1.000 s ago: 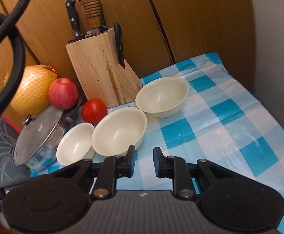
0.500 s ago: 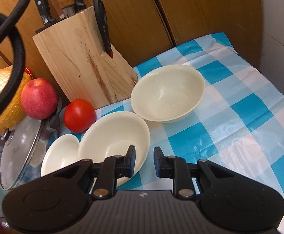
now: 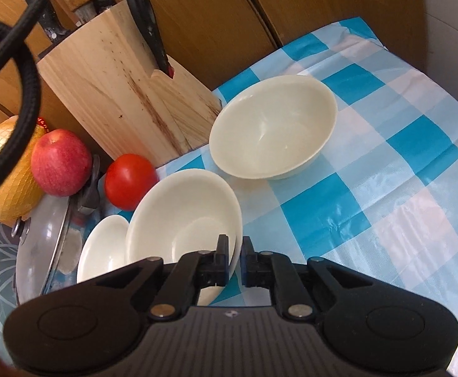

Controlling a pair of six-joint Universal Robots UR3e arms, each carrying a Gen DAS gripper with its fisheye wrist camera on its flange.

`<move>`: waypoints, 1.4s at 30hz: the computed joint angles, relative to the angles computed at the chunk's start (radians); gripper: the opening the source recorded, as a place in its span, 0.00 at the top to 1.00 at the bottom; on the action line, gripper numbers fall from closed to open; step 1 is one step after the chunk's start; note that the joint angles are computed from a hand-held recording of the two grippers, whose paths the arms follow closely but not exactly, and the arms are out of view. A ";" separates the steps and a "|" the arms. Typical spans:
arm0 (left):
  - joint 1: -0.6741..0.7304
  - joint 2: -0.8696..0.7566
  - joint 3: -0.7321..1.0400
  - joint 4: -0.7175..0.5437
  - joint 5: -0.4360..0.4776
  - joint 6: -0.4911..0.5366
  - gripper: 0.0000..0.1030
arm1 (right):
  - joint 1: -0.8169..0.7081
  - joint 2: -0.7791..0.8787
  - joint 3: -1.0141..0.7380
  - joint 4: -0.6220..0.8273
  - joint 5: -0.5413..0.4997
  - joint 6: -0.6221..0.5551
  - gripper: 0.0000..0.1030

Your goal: Organize plates and bowls

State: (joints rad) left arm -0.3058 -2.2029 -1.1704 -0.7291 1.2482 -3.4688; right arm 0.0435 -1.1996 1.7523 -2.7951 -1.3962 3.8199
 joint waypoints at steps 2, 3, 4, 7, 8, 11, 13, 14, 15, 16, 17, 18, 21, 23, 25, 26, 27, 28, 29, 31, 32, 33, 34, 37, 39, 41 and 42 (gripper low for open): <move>-0.001 -0.006 0.008 -0.004 -0.006 0.002 0.28 | -0.014 -0.055 0.050 0.017 0.022 -0.032 0.93; -0.004 -0.012 0.015 -0.009 -0.010 0.004 0.28 | -0.018 -0.081 0.077 0.023 0.024 -0.047 0.93; -0.011 -0.020 0.025 -0.016 -0.008 0.011 0.28 | -0.026 -0.114 0.107 0.039 0.031 -0.074 0.93; -0.036 -0.041 0.046 -0.028 0.003 0.018 0.29 | -0.052 -0.199 0.213 0.038 0.044 -0.097 0.93; -0.048 -0.050 0.055 -0.030 0.014 0.019 0.31 | -0.065 -0.218 0.243 0.027 0.062 -0.106 0.93; -0.081 -0.066 0.066 -0.030 0.044 0.047 0.49 | -0.093 -0.250 0.273 0.041 0.101 -0.112 0.91; -0.099 -0.072 0.072 -0.046 0.067 0.074 0.63 | -0.094 -0.254 0.274 0.051 0.103 -0.124 0.90; -0.106 -0.077 0.079 -0.051 0.079 0.082 0.66 | -0.085 -0.258 0.275 0.051 0.079 -0.122 0.90; -0.110 -0.079 0.078 -0.049 0.086 0.090 0.67 | -0.085 -0.259 0.276 0.053 0.076 -0.130 0.90; -0.111 -0.084 0.083 -0.051 0.087 0.092 0.71 | -0.094 -0.269 0.284 0.056 0.089 -0.133 0.89; -0.107 -0.080 0.076 -0.050 0.081 0.091 0.75 | -0.101 -0.276 0.293 0.052 0.098 -0.130 0.89; -0.102 -0.079 0.072 -0.047 0.067 0.091 0.76 | -0.103 -0.281 0.297 0.045 0.093 -0.129 0.89; -0.092 -0.063 0.053 -0.033 0.046 0.091 0.80 | -0.106 -0.295 0.293 0.050 0.080 -0.146 0.89; -0.097 -0.063 0.057 -0.032 0.053 0.102 0.80 | -0.092 -0.290 0.276 0.057 0.058 -0.145 0.91; -0.102 -0.067 0.064 -0.042 0.071 0.097 0.80 | -0.077 -0.278 0.262 0.060 0.044 -0.152 0.92; -0.100 -0.067 0.062 -0.043 0.067 0.096 0.80 | -0.070 -0.275 0.257 0.061 0.036 -0.149 0.92; -0.097 -0.065 0.058 -0.046 0.067 0.095 0.80 | -0.063 -0.277 0.255 0.061 0.028 -0.149 0.93; -0.095 -0.057 0.047 -0.037 0.065 0.092 0.80 | -0.055 -0.281 0.253 0.059 0.021 -0.157 0.93; -0.092 -0.049 0.036 -0.024 0.062 0.093 0.80 | -0.045 -0.286 0.252 0.051 0.006 -0.164 0.93; -0.091 -0.040 0.026 -0.011 0.062 0.096 0.80 | -0.029 -0.289 0.249 0.039 -0.019 -0.169 0.93; -0.091 -0.039 0.023 -0.009 0.062 0.097 0.80 | -0.024 -0.284 0.241 0.045 -0.026 -0.174 0.93; -0.090 -0.042 0.026 -0.017 0.060 0.100 0.80 | -0.022 -0.277 0.239 0.042 -0.031 -0.171 0.93; -0.090 -0.047 0.031 -0.029 0.059 0.105 0.79 | -0.022 -0.268 0.240 0.037 -0.032 -0.166 0.93; -0.085 -0.051 0.026 -0.035 0.072 0.097 0.72 | -0.040 -0.251 0.235 0.067 0.004 -0.168 0.91; -0.070 -0.029 0.002 -0.027 0.065 0.094 0.71 | -0.042 -0.253 0.233 0.070 0.010 -0.177 0.91; -0.050 0.010 -0.038 0.000 0.051 0.090 0.71 | -0.027 -0.258 0.224 0.064 -0.028 -0.175 0.91; -0.039 0.028 -0.053 0.012 0.042 0.088 0.71 | -0.021 -0.258 0.217 0.063 -0.045 -0.181 0.91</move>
